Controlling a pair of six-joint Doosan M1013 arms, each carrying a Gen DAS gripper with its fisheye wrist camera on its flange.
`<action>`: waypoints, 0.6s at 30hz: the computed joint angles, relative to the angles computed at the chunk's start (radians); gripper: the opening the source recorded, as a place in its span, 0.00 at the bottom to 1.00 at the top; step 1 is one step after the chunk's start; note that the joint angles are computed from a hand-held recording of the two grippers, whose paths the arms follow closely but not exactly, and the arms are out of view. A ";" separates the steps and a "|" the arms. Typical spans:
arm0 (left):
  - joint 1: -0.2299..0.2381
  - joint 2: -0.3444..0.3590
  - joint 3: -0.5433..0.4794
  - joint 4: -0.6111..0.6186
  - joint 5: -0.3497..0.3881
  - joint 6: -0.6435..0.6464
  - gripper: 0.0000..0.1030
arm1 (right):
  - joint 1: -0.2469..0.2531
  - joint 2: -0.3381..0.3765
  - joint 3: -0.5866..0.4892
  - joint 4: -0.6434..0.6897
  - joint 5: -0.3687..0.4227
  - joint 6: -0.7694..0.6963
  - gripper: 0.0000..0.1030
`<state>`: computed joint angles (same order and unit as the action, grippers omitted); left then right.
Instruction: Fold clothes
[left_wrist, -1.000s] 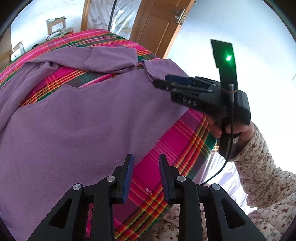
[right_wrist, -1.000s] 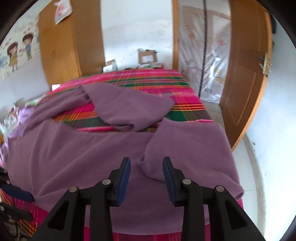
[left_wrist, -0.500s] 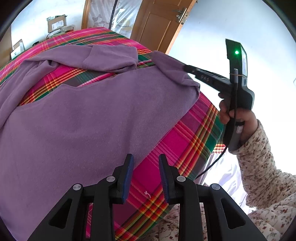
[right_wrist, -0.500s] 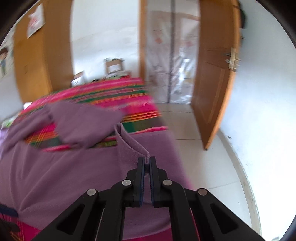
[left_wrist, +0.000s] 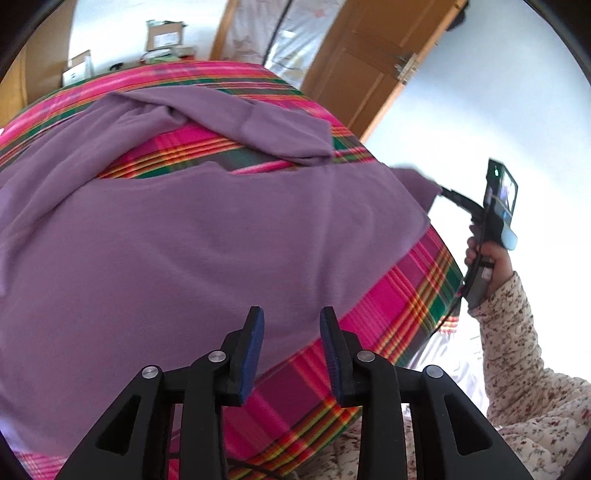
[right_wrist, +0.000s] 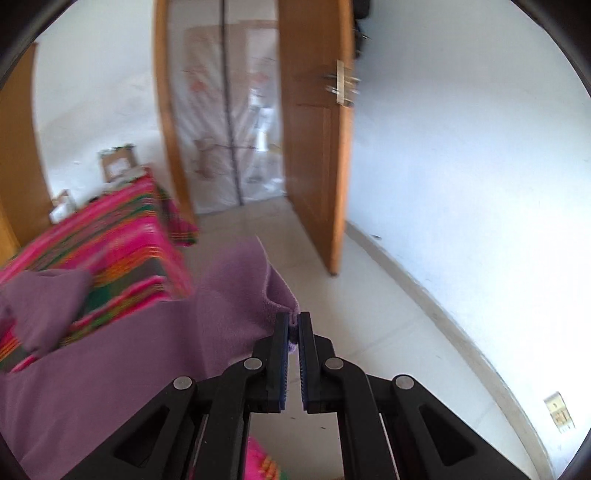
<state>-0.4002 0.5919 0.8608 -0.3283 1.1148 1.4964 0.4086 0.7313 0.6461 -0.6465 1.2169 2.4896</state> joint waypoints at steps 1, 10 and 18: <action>0.003 -0.004 0.006 0.007 -0.007 -0.013 0.32 | -0.003 0.003 -0.003 0.004 0.013 0.004 0.05; 0.048 -0.044 0.068 0.018 -0.074 -0.163 0.32 | -0.018 -0.008 0.014 0.082 0.049 0.017 0.07; 0.105 -0.118 0.176 0.095 -0.149 -0.340 0.32 | 0.022 0.002 -0.028 0.045 0.058 -0.054 0.20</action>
<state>-0.2953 0.4740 1.0372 -0.2337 0.9659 1.1567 0.4309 0.7329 0.6186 -0.6014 1.2747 2.4359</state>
